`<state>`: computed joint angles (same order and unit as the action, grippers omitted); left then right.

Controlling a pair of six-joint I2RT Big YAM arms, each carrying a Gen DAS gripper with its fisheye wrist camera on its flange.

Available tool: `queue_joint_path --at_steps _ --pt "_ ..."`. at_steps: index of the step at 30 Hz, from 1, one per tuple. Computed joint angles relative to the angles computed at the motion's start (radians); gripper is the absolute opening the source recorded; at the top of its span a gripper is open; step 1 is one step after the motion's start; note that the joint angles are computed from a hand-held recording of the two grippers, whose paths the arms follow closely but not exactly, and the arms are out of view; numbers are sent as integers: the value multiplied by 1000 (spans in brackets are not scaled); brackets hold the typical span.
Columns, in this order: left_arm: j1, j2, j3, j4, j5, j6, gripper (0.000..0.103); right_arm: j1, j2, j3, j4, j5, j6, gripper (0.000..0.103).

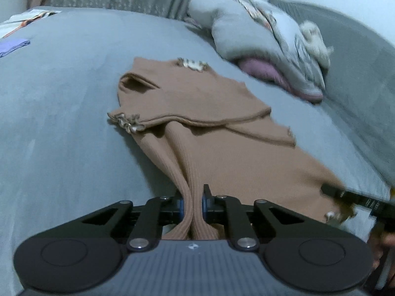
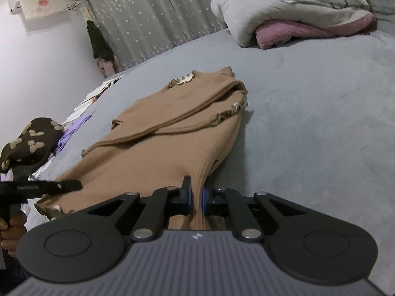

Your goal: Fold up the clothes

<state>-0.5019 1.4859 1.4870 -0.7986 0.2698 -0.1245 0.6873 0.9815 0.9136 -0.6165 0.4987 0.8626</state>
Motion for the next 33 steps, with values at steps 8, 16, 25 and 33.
queue_joint_path --at_steps 8,16,25,33 --pt "63 0 32 -105 43 -25 51 -49 42 28 -120 -99 -20 27" --pt "136 49 68 -160 119 -53 59 -162 -82 -28 -89 -205 54 39" --pt "52 9 -33 -21 1 66 66 -132 -116 -126 2 -353 45 36" --pt "24 -19 -63 4 -19 101 4 -73 -167 -105 -10 -201 9 9"
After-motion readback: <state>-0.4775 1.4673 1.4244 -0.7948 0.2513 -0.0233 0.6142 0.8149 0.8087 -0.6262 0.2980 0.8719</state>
